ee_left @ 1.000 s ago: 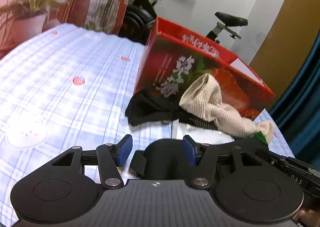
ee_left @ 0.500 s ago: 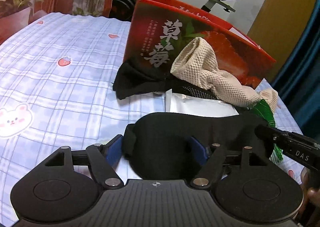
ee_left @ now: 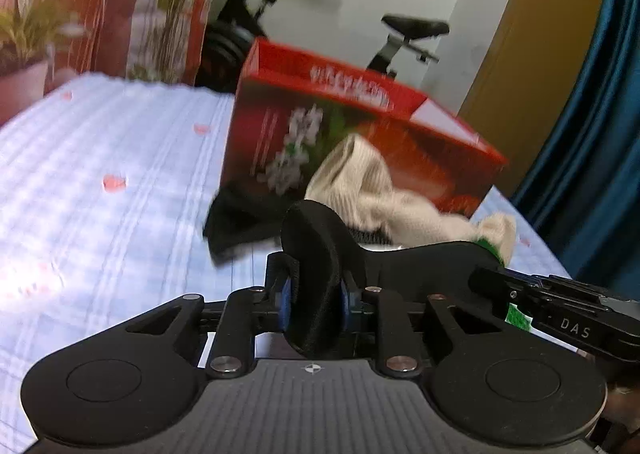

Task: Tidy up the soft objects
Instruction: 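Carry the black eye mask into the red box and open the right gripper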

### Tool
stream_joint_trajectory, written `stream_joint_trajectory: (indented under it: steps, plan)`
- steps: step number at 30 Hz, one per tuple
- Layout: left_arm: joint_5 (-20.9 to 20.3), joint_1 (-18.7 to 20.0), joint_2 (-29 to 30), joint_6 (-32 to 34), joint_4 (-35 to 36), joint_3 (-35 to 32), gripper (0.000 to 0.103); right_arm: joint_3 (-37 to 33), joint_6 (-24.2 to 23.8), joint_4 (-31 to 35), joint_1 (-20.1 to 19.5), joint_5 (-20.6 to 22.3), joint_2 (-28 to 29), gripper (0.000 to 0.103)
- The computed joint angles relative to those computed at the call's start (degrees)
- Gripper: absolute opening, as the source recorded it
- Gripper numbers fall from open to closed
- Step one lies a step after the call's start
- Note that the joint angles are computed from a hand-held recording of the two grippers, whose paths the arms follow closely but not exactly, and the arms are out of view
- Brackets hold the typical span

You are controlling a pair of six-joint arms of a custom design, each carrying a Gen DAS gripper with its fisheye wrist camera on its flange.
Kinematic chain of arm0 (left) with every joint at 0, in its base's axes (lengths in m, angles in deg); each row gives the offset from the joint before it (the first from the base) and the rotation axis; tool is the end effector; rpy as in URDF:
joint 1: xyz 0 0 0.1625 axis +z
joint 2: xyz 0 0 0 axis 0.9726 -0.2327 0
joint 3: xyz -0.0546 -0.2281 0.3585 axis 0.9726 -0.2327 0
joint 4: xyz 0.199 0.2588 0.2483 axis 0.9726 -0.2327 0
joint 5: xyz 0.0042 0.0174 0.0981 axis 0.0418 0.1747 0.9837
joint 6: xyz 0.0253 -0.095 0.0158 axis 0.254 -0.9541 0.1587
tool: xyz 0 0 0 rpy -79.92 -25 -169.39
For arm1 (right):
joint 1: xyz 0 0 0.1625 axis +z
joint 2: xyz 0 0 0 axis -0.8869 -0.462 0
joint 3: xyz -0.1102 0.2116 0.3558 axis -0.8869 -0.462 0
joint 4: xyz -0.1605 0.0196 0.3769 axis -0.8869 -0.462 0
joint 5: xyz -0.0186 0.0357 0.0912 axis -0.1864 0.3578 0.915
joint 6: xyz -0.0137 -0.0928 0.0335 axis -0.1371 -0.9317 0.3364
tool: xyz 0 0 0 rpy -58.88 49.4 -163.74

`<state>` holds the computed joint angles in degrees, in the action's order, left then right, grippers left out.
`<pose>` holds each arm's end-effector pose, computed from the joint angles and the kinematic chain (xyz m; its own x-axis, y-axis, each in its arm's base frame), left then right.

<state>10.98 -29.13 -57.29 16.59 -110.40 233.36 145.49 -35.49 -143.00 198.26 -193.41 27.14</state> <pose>-0.0354 -0.3281 0.3193 -0.8502 0.2215 -0.4775 0.5004 0.6218 -0.6024 0.3667 -0.2725 -0.0105 -0.8316 -0.1408 0.5373 -0.5110 0.5732 -0.6406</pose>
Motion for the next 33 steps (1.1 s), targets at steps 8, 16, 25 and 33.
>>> stream_joint_trajectory:
  steps: [8, 16, 25, 33]
  plan:
    - [2.6, -3.6, 4.6, 6.4, -9.2, -4.0, 0.024, -4.3, -9.4, -3.5, 0.9, 1.7, -2.1, 0.013]
    - [-0.2, -1.1, 19.4, 19.7, -21.4, -15.1, 0.024, -13.0, -20.8, -2.2, -1.8, 4.4, -5.6, 0.013]
    - [-3.4, 6.4, 32.1, 16.4, -15.2, -28.1, 0.024, -23.1, -29.5, 4.3, -7.4, 4.0, -4.2, 0.012]
    - [-4.6, 10.3, 37.8, 17.6, -10.6, -33.0, 0.025, -27.4, -32.0, 8.4, -11.6, 2.9, -0.5, 0.012]
